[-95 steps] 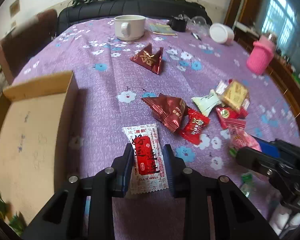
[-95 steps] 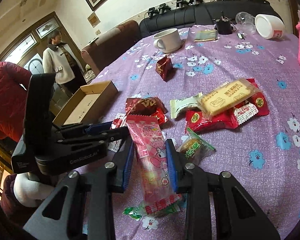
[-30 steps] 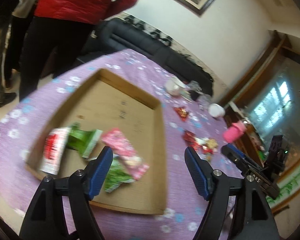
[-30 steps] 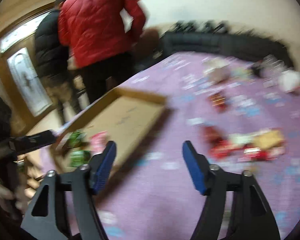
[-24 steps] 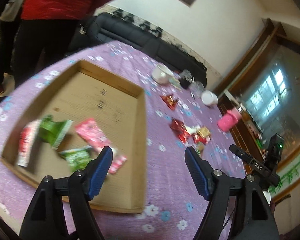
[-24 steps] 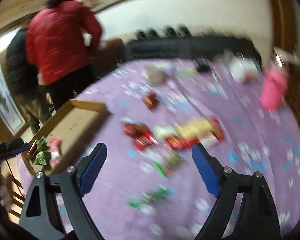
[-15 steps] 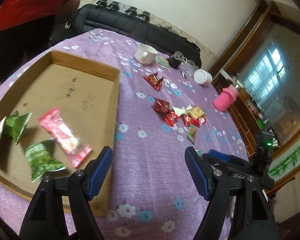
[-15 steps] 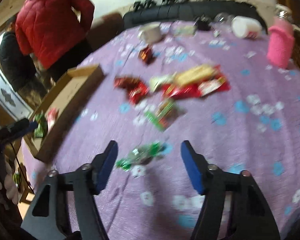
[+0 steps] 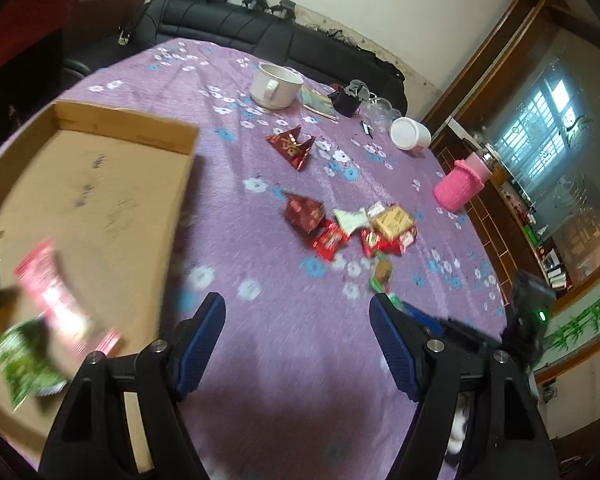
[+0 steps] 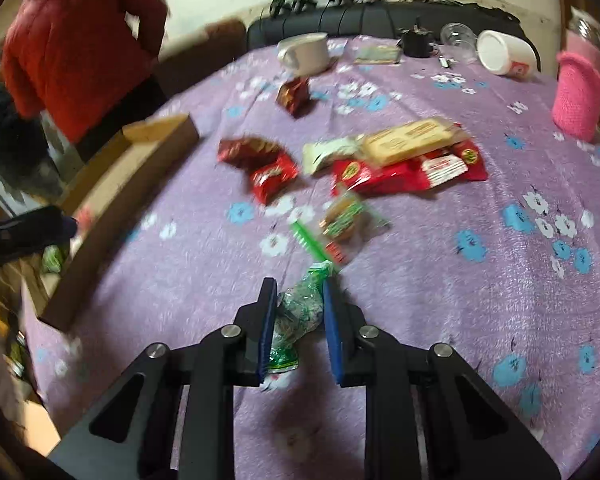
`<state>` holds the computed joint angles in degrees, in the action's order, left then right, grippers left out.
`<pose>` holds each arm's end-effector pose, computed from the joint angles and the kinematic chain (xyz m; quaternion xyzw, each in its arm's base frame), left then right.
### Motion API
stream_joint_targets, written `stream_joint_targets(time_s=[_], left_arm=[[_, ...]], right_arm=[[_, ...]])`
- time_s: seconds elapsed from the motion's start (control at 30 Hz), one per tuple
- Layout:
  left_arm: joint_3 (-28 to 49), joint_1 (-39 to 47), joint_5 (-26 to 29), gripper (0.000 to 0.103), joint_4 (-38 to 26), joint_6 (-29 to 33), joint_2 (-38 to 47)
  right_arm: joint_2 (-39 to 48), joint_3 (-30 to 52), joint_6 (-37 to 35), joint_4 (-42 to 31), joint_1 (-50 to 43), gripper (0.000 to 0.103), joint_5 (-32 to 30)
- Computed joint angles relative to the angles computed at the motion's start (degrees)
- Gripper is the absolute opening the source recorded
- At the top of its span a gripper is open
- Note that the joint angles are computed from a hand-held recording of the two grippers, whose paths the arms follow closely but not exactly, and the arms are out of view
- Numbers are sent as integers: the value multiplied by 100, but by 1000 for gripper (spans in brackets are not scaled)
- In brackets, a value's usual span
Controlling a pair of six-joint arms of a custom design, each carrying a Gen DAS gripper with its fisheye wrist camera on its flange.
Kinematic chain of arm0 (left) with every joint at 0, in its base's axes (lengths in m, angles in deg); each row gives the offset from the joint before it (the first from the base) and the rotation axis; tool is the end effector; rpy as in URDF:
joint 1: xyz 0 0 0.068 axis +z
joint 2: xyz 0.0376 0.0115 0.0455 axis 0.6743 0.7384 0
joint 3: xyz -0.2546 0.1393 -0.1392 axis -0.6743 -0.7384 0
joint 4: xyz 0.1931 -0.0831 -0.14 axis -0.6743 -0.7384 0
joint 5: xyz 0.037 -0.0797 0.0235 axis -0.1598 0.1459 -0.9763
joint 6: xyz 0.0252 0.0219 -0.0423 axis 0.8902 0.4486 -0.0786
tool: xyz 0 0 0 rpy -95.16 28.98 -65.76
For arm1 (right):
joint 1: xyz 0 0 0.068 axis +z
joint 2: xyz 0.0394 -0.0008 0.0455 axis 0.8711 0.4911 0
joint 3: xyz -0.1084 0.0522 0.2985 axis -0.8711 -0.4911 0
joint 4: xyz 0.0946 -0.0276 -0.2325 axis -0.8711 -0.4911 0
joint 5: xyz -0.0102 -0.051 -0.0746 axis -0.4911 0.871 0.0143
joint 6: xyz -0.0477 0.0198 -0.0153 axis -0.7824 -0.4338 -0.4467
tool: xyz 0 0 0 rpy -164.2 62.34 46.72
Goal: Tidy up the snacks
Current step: 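Grasp a green-wrapped candy with the right gripper while the left grasps a red foil candy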
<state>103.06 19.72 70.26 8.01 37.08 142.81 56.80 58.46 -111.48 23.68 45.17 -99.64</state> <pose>0.2785 -0.1174 0.0837 -0.0976 0.9161 -0.2001 0.3336 0.3292 -0.0689 0.0357 -0.1728 0.9151 0.2054 0.3010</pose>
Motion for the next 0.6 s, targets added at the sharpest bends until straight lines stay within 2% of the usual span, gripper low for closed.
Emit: stream_joint_targets(time_s=[0.23,0.5,0.53,0.6], left_arm=[[1852,339,246,74,-1083,343,860],[3158,277,321,73,-1910,537,1754],[3192,188,123,71,-1935,654,1761],[3297,151,162,33,-2073,769,1797]], right_arm=[[161,447,108,-586,-139,25,-217],[178,501,56,-722,-142,25,-272],[185,500,66,-710,-141,25,-271],[190,508,66,-723,-143,25,-283]])
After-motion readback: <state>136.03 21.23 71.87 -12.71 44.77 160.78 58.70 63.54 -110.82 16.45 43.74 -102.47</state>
